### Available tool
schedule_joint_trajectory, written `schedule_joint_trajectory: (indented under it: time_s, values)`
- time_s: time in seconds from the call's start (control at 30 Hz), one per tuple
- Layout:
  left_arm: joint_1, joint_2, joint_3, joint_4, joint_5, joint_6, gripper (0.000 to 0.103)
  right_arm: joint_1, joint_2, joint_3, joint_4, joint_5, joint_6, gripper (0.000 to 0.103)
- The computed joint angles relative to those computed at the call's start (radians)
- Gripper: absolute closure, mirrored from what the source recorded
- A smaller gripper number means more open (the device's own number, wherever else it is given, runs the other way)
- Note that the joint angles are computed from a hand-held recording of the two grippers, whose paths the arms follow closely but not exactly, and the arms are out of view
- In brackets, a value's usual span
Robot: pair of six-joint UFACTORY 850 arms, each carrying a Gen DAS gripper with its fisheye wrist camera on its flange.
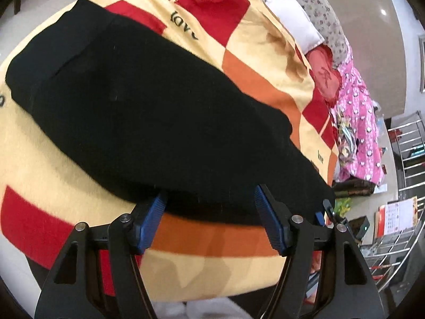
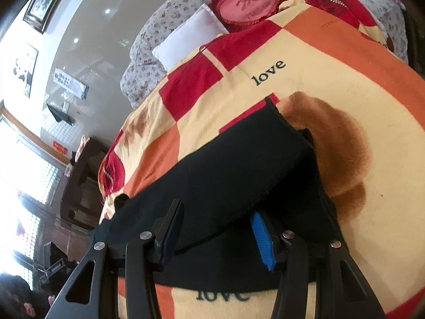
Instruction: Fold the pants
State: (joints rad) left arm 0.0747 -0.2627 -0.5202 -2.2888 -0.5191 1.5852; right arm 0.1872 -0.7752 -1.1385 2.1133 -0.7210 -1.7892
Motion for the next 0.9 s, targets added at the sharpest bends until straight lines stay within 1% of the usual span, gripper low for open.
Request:
schedule_joint_trajectory:
  time_s: [0.03, 0.1, 0.13, 0.17, 0.2, 0.23, 0.27, 0.3, 0.33, 0.37, 0.43, 0.47, 0.53, 0.57, 0.6, 0.63, 0.7, 0.73, 0.77, 0.8, 0.83, 0.87, 0.9]
  values:
    - [0.001, -0.005, -0.006, -0.005, 0.002, 0.002, 0.035, -0.001, -0.006, 0.0, 0.028, -0.018, -0.014, 0.054]
    - [-0.001, -0.009, -0.016, -0.016, 0.009, -0.005, 0.035, 0.003, -0.011, -0.007, 0.05, -0.013, -0.035, 0.06]
    - [-0.004, -0.005, -0.016, -0.031, 0.011, 0.004, 0.035, 0.01, -0.012, -0.015, 0.056, 0.015, -0.056, 0.069]
    - [-0.013, 0.002, -0.015, -0.061, 0.021, 0.034, 0.035, 0.013, -0.011, -0.016, 0.07, 0.026, -0.076, 0.074]
    - [-0.026, 0.008, -0.016, -0.104, 0.036, 0.085, 0.035, 0.015, -0.011, -0.015, 0.087, 0.026, -0.093, 0.086]
    - [-0.034, 0.004, -0.022, -0.139, 0.047, 0.126, 0.038, 0.014, -0.011, -0.012, 0.099, 0.015, -0.105, 0.095]
    - [-0.037, -0.001, -0.027, -0.177, 0.053, 0.165, 0.047, 0.015, -0.007, -0.007, 0.111, 0.01, -0.119, 0.096]
    - [-0.035, -0.01, -0.035, -0.177, 0.065, 0.17, 0.069, 0.016, 0.002, 0.004, 0.126, 0.003, -0.141, 0.097]
    - [-0.032, -0.017, -0.042, -0.161, 0.072, 0.166, 0.092, 0.017, 0.018, 0.021, 0.137, -0.009, -0.164, 0.098]
    - [-0.023, -0.026, -0.05, -0.123, 0.071, 0.146, 0.092, 0.017, 0.037, 0.039, 0.14, -0.022, -0.183, 0.098]
    - [-0.004, -0.026, -0.045, -0.072, 0.04, 0.112, 0.094, 0.02, 0.09, 0.088, 0.149, -0.031, -0.235, 0.098]
    - [-0.002, -0.013, -0.035, -0.071, 0.037, 0.124, 0.094, 0.021, 0.113, 0.109, 0.148, -0.033, -0.256, 0.098]
    - [-0.011, 0.032, -0.001, -0.126, 0.044, 0.209, 0.094, 0.018, 0.156, 0.152, 0.135, -0.044, -0.281, 0.098]
    - [-0.021, 0.055, 0.017, -0.178, 0.059, 0.272, 0.094, 0.018, 0.171, 0.169, 0.129, -0.033, -0.292, 0.098]
    - [-0.025, 0.066, 0.029, -0.201, 0.073, 0.298, 0.094, 0.02, 0.176, 0.174, 0.123, -0.01, -0.296, 0.098]
    - [-0.024, 0.061, 0.031, -0.199, 0.077, 0.295, 0.094, 0.023, 0.169, 0.169, 0.111, 0.021, -0.292, 0.098]
    - [-0.027, 0.04, 0.026, -0.219, 0.093, 0.321, 0.094, 0.022, 0.123, 0.129, 0.066, 0.078, -0.227, 0.098]
    - [-0.03, 0.029, 0.021, -0.218, 0.102, 0.318, 0.094, 0.019, 0.101, 0.11, 0.052, 0.109, -0.188, 0.095]
    - [-0.034, 0.023, 0.018, -0.218, 0.106, 0.316, 0.094, 0.017, 0.089, 0.098, 0.064, 0.147, -0.17, 0.086]
    - [-0.041, 0.025, 0.019, -0.238, 0.117, 0.339, 0.094, 0.011, 0.083, 0.096, 0.08, 0.147, -0.166, 0.081]
    - [-0.049, 0.032, 0.021, -0.261, 0.129, 0.367, 0.093, -0.005, 0.088, 0.107, 0.094, 0.118, -0.164, 0.078]
    - [-0.057, 0.045, 0.025, -0.293, 0.148, 0.405, 0.092, -0.009, 0.1, 0.117, 0.121, 0.13, -0.181, 0.073]
    - [-0.063, 0.059, 0.031, -0.323, 0.165, 0.444, 0.091, -0.011, 0.116, 0.129, 0.164, 0.151, -0.217, 0.072]
